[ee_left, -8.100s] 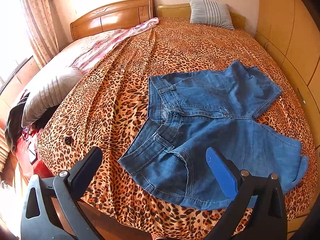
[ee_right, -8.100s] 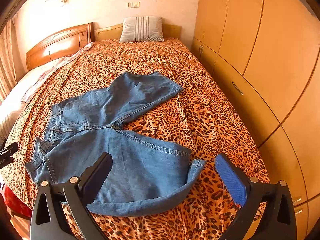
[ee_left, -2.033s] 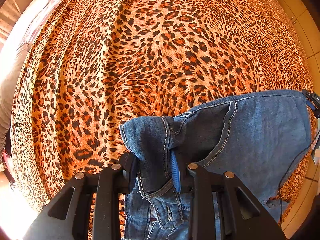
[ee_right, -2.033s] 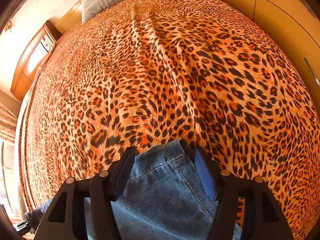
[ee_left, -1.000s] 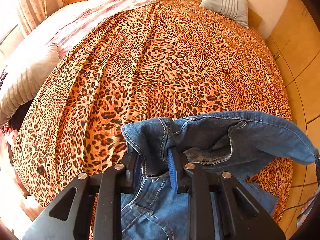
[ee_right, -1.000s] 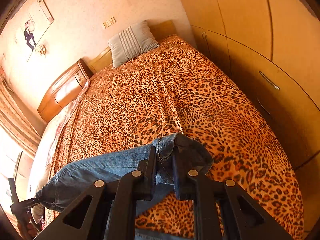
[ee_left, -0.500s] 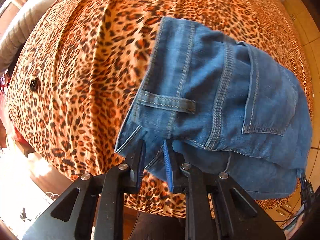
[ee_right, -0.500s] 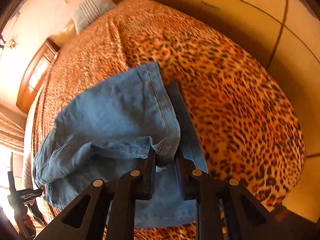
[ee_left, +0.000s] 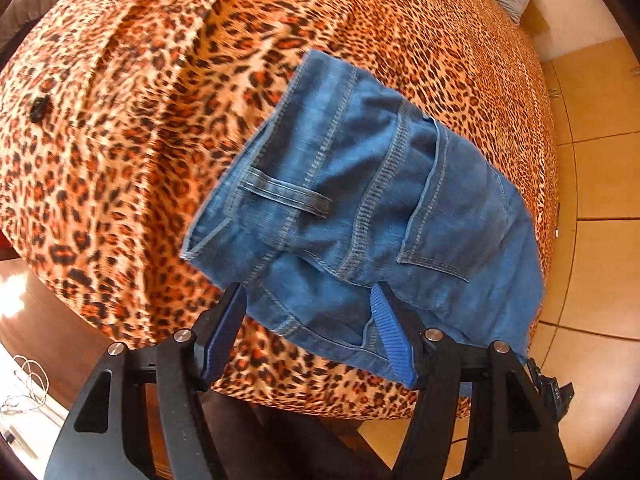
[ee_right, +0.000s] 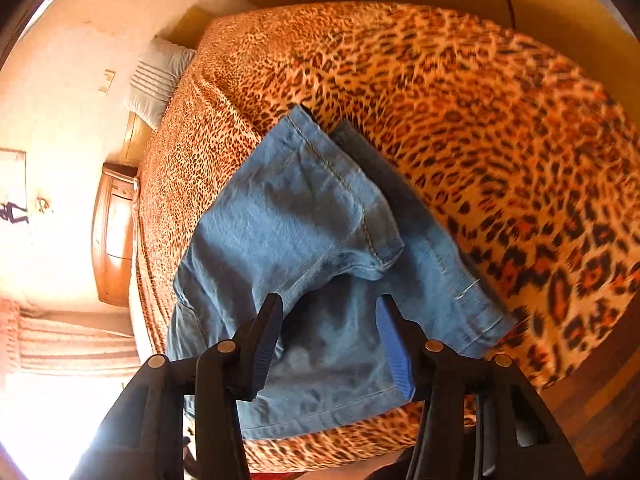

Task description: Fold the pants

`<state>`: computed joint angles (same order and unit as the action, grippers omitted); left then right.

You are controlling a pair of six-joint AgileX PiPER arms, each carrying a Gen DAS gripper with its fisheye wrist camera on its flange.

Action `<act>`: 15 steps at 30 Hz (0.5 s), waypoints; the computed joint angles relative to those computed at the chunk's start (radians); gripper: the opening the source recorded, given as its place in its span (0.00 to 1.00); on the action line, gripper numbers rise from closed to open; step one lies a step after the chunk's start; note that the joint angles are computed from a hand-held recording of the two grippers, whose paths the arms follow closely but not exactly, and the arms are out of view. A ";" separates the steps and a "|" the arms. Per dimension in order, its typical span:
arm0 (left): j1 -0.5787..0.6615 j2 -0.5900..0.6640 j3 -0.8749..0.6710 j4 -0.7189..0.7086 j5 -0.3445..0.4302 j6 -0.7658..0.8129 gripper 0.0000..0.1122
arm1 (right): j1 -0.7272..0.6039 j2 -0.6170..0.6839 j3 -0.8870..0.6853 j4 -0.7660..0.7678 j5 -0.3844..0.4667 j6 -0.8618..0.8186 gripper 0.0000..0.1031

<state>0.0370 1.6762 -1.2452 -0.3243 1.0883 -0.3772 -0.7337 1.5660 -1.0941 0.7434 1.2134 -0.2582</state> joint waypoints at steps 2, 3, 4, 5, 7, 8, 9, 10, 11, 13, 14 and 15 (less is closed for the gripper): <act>-0.039 0.041 -0.023 -0.007 -0.015 -0.033 0.57 | 0.017 0.014 0.030 0.028 -0.042 0.031 0.49; -0.049 0.062 -0.033 -0.020 -0.019 -0.040 0.57 | 0.025 0.020 0.037 0.040 -0.066 0.045 0.49; -0.053 0.087 -0.048 -0.040 -0.015 -0.040 0.57 | 0.030 0.028 0.040 0.052 -0.085 0.057 0.49; -0.052 0.107 -0.050 -0.062 -0.019 -0.031 0.57 | 0.034 0.040 0.035 0.061 -0.099 0.070 0.49; -0.065 0.140 -0.069 -0.069 -0.025 -0.046 0.57 | 0.042 0.066 0.022 0.080 -0.109 0.089 0.52; -0.076 0.160 -0.085 -0.058 -0.026 -0.064 0.57 | 0.051 0.077 0.015 0.069 -0.118 0.107 0.52; -0.086 0.181 -0.100 -0.049 -0.027 -0.081 0.57 | 0.063 0.085 0.005 0.055 -0.128 0.127 0.52; -0.095 0.202 -0.115 -0.042 -0.025 -0.095 0.57 | 0.072 0.096 -0.005 0.044 -0.132 0.141 0.52; -0.106 0.227 -0.139 -0.038 -0.014 -0.111 0.57 | 0.079 0.108 -0.015 0.034 -0.137 0.157 0.52; -0.119 0.268 -0.181 -0.029 0.007 -0.129 0.57 | 0.088 0.122 -0.021 0.037 -0.154 0.184 0.52; -0.126 0.282 -0.203 -0.013 0.018 -0.142 0.57 | 0.088 0.124 -0.017 0.047 -0.162 0.187 0.53; -0.130 0.295 -0.228 0.002 0.028 -0.154 0.57 | 0.089 0.130 -0.016 0.059 -0.169 0.185 0.53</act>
<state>-0.0930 1.9708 -1.4729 -0.3228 1.1168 -0.5311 -0.6451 1.6957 -1.1105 0.8020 1.0443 -0.0732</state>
